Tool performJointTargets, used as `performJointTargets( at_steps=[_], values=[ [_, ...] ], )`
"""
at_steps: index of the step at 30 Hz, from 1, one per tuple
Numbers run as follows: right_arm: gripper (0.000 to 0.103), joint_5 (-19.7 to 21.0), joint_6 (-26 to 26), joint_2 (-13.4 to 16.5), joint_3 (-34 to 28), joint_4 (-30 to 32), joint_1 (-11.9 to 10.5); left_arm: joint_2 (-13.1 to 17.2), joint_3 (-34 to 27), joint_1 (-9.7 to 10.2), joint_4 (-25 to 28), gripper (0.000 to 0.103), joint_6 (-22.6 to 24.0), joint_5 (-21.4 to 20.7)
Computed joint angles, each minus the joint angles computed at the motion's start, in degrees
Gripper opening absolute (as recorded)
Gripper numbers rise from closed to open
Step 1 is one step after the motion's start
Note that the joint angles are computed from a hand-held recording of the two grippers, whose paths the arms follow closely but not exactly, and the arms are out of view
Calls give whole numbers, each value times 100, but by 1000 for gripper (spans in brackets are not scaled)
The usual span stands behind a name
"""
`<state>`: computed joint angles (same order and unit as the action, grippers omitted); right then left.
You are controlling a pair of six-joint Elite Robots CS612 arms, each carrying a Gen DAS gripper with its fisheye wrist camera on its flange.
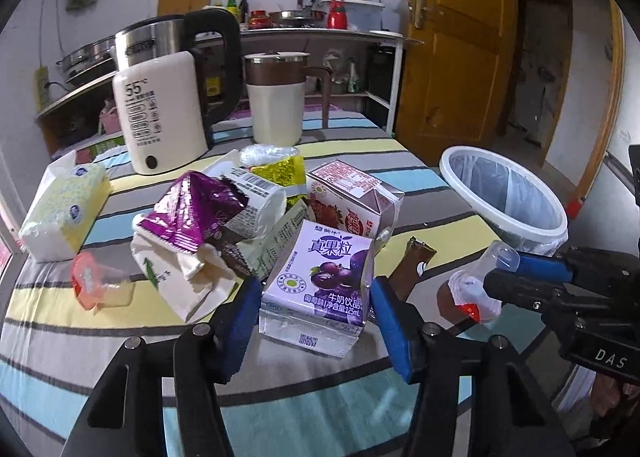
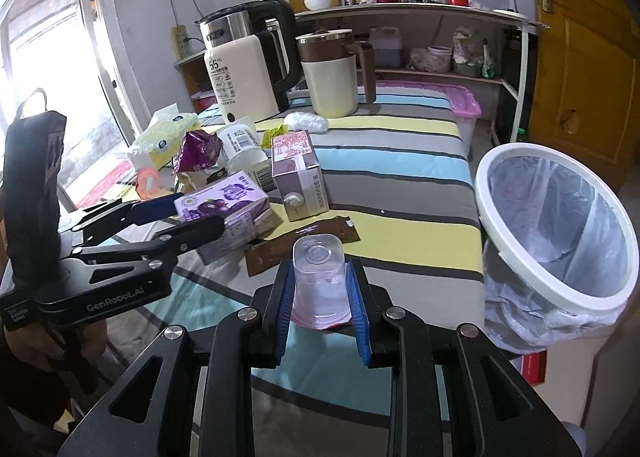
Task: Collect trash
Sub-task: 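Grasp the purple grape milk carton with the left gripper while the right gripper lifts the cup, then carry the carton and cup over the white bin and open both grippers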
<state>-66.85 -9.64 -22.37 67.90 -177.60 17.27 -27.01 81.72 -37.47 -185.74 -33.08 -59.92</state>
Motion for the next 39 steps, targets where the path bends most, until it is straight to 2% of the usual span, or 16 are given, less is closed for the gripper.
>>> performJointTargets(
  at_steps=[5, 11, 22, 30, 39],
  values=[
    [28, 11, 59, -48, 115, -187, -23, -89, 119, -61, -59, 57, -180, 216],
    [28, 27, 143, -115, 259, -439, -72, -168, 192, -131, -216, 56, -159, 398],
    [28, 2, 287, -147, 301, -673, -158, -186, 138, -142, -633, 56, 42, 299],
    [28, -114, 475, -110, 215, -834, -267, -69, -271, -110, -676, 56, 370, -14],
    [28, -687, 861, -65, 110, -1048, -484, 447, -1512, -44, -316, 56, 909, -858]
  ],
)
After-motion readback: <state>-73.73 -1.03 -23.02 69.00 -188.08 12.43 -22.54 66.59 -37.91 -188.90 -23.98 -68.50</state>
